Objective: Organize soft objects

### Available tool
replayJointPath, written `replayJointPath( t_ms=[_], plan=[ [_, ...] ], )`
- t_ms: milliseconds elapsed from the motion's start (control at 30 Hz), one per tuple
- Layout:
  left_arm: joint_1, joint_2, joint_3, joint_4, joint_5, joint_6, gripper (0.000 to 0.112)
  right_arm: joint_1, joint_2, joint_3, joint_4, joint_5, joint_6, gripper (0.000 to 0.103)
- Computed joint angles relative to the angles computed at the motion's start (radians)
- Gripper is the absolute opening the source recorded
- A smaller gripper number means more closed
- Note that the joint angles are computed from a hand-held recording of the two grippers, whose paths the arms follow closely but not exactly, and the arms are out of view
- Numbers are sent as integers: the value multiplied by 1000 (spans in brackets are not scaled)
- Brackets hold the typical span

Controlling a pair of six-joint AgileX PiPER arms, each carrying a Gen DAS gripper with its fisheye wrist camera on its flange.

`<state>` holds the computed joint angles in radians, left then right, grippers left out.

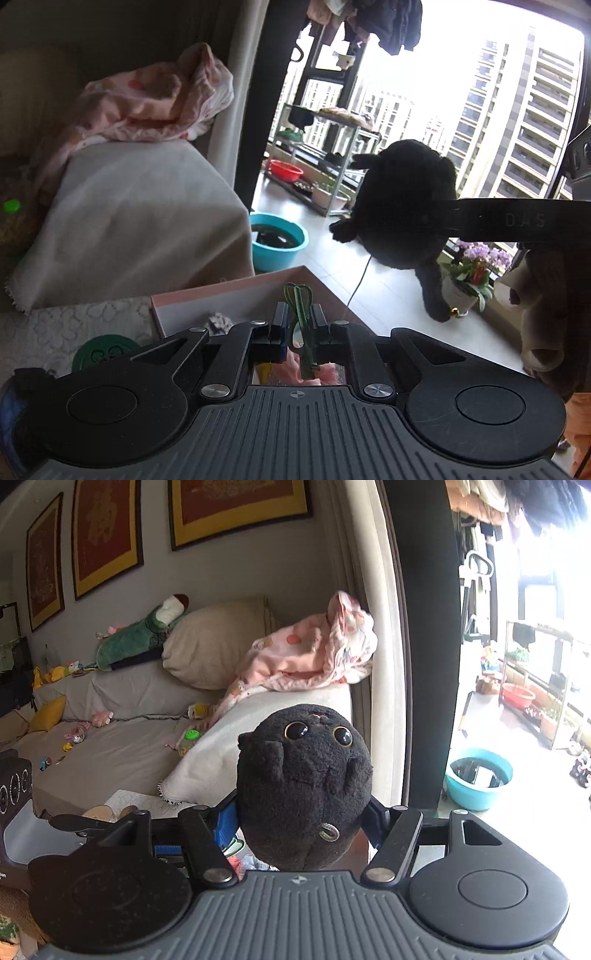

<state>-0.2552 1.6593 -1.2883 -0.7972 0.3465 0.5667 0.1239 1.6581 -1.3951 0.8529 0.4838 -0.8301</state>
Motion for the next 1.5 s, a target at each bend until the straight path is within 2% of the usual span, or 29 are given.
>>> replayJointPath(
  t_ms=[67, 133, 200, 267, 300, 367, 433, 467, 600, 700, 767, 867, 933, 967, 1033, 1067, 1167, 1267, 1367, 1433, 1500],
  plan=[
    [40, 78, -46, -81, 59, 22, 15, 22, 110, -117, -111, 42, 147, 68],
    [65, 150, -101, -32, 143, -65, 15, 35, 229, -246, -199, 115, 274, 72],
    [76, 165, -95, -58, 187, -21, 15, 48, 318, -336, -293, 175, 409, 72],
    [71, 105, 7, -165, 141, 138, 15, 50, 354, -357, -316, 215, 465, 72],
    [56, 64, 62, -174, 88, 176, 15, 46, 358, -350, -301, 222, 457, 72],
    [26, 1, 130, -72, 14, 133, 15, 54, 345, -325, -328, 200, 478, 72],
    [6, -49, 184, 37, -22, 55, 15, 72, 318, -292, -392, 154, 515, 76],
    [7, -76, 214, 37, -24, 63, 15, 85, 306, -278, -433, 132, 539, 77],
    [73, -182, 343, -200, 24, 318, 15, 157, 265, -248, -669, 67, 696, 77],
    [149, -260, 425, -316, 39, 437, 15, 229, 191, -158, -910, -56, 890, 77],
    [241, -316, 465, -383, 89, 510, 15, 277, 154, -126, -1028, -93, 976, 78],
    [450, -397, 500, -476, 229, 612, 15, 337, 126, -134, -984, -75, 889, 80],
    [632, -406, 474, -533, 353, 666, 15, 378, 115, -139, -931, -57, 819, 80],
    [696, -393, 447, -540, 385, 671, 15, 399, 115, -144, -919, -46, 797, 80],
    [784, -328, 349, -501, 398, 625, 15, 454, 124, -155, -935, -26, 779, 80],
    [798, -275, 277, -430, 382, 551, 15, 483, 128, -153, -963, -23, 782, 80],
    [791, -92, 52, -162, 361, 251, 15, 575, 124, -111, -1081, -43, 793, 80],
    [777, 102, -142, 10, 392, 53, 15, 637, 109, -50, -1075, -60, 721, 80],
    [742, 211, -225, 113, 388, -47, 15, 675, 104, -1, -1022, -72, 636, 80],
    [706, 240, -240, 232, 353, -148, 15, 697, 103, 37, -1022, -99, 629, 80],
    [688, 255, -241, 283, 336, -186, 15, 713, 113, 66, -1051, -130, 649, 80]
  ],
)
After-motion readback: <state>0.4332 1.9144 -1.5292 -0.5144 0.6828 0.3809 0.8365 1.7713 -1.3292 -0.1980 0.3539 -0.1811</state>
